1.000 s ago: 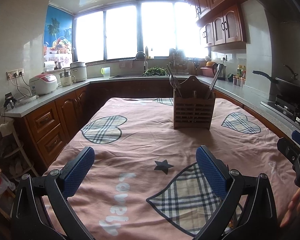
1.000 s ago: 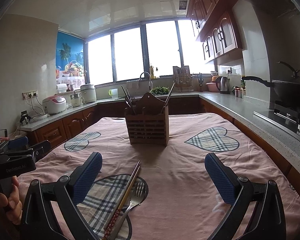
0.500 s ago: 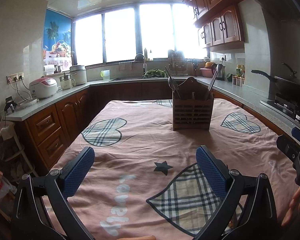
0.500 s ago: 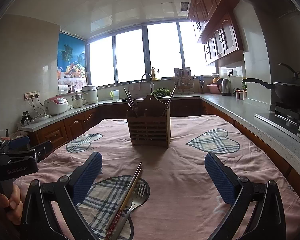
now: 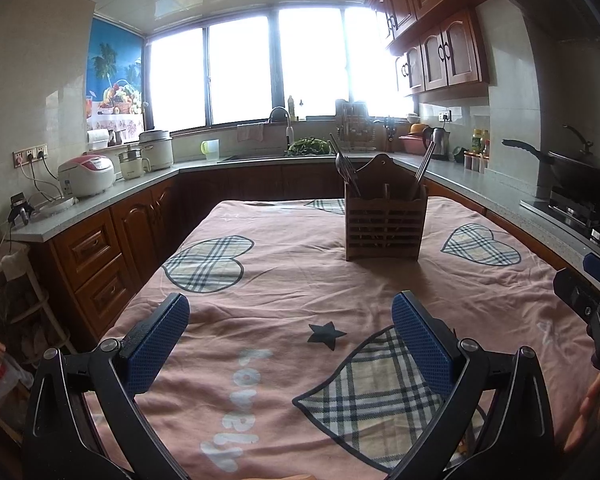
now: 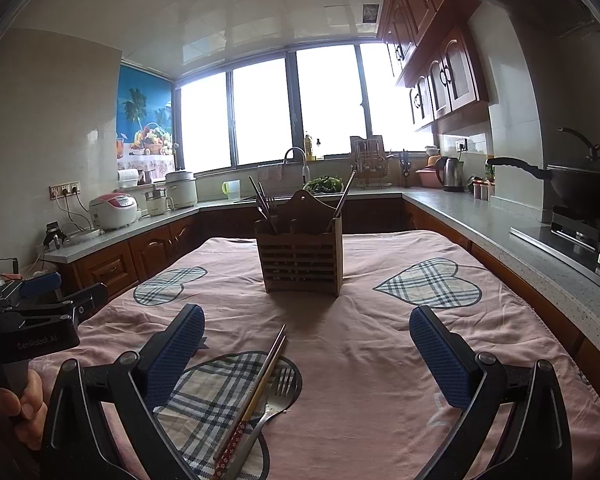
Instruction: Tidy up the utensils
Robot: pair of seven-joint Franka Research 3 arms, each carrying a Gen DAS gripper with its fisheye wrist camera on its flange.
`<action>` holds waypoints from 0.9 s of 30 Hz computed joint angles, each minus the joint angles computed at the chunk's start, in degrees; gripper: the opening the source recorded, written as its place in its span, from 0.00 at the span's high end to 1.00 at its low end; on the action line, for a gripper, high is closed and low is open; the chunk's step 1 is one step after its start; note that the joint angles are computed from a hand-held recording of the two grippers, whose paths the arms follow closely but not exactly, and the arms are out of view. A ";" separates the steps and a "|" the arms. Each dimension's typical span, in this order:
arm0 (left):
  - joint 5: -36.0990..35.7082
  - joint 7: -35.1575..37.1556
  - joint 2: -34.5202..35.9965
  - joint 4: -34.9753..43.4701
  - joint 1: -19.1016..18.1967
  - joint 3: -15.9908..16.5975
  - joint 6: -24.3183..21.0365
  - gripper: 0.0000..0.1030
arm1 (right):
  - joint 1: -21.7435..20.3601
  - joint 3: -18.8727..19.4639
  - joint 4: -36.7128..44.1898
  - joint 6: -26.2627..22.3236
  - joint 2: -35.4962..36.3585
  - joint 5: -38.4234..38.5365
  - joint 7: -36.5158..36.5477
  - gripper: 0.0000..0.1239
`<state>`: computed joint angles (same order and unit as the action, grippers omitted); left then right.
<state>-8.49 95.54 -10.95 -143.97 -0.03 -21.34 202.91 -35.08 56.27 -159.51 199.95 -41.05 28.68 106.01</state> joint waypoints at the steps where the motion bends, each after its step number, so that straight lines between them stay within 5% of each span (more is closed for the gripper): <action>1: 0.11 -0.02 -0.01 0.01 -0.06 0.09 -0.06 0.00 | 0.00 0.00 0.00 0.00 -0.01 -0.03 0.02 0.17; 27: 0.78 0.35 0.04 -0.01 -0.13 0.38 -0.03 0.00 | 0.42 -0.37 0.29 -0.10 -0.67 -0.41 0.13 0.17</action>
